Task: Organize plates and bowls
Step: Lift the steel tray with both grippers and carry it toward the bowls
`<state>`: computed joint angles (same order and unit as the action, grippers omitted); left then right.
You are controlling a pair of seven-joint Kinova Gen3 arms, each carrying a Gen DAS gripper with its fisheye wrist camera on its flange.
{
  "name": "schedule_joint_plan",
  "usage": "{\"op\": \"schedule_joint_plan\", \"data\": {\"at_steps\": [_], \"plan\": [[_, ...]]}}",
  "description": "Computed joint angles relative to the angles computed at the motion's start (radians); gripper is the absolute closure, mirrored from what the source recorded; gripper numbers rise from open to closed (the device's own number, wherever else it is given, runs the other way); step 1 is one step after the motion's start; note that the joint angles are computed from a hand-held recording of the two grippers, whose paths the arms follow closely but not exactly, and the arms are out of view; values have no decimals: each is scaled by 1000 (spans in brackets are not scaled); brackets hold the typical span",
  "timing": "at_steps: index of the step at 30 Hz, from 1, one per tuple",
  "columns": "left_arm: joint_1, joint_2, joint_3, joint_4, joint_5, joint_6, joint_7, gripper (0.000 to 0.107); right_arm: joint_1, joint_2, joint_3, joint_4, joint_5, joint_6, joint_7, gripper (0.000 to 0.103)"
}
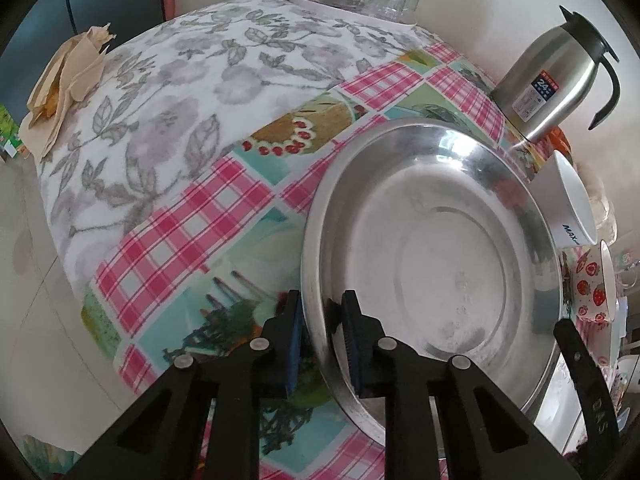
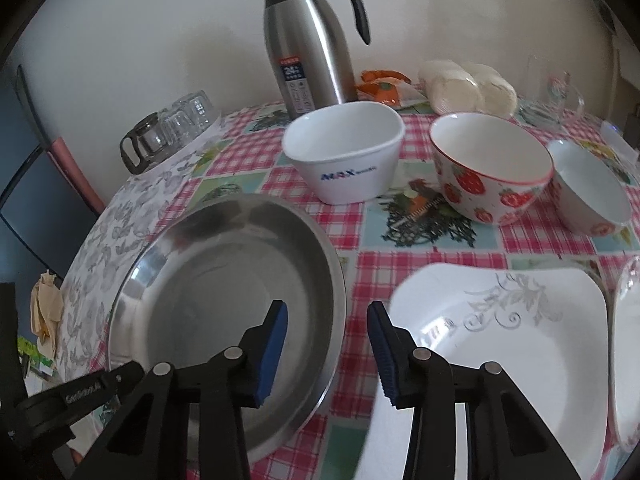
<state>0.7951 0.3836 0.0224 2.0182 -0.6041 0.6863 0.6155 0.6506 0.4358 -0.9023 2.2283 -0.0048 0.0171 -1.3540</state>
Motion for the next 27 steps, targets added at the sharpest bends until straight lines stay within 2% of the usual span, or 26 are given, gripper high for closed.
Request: {"op": "schedule_joint_plan", "data": {"at_steps": [8,11,13,16,19,24,27], "plan": [[7,-27,0,45,-16,-4,75,87,-135,42,108,-46,-4,25,6,59],[1,-25,7,43,-22,4,78,87,-165,68,132,-71,-21,57,25,66],[0,-23,6,44,-30,5,85,87,-170,77,136,-72,-41,55,48,72],[3,-20,5,42,-42,13,99,87,-158,81,121,-74,-62,68,76,73],[2,-14,9,35,-47,24,101,87,-139,84,98,-74,-85,84,119,78],[19,-14,8,34,-68,38,131,88,-152,60,107,-62,-120,83,173,83],[38,-20,15,32,-83,66,161,89,-103,66,65,-66,-147,102,211,85]]}}
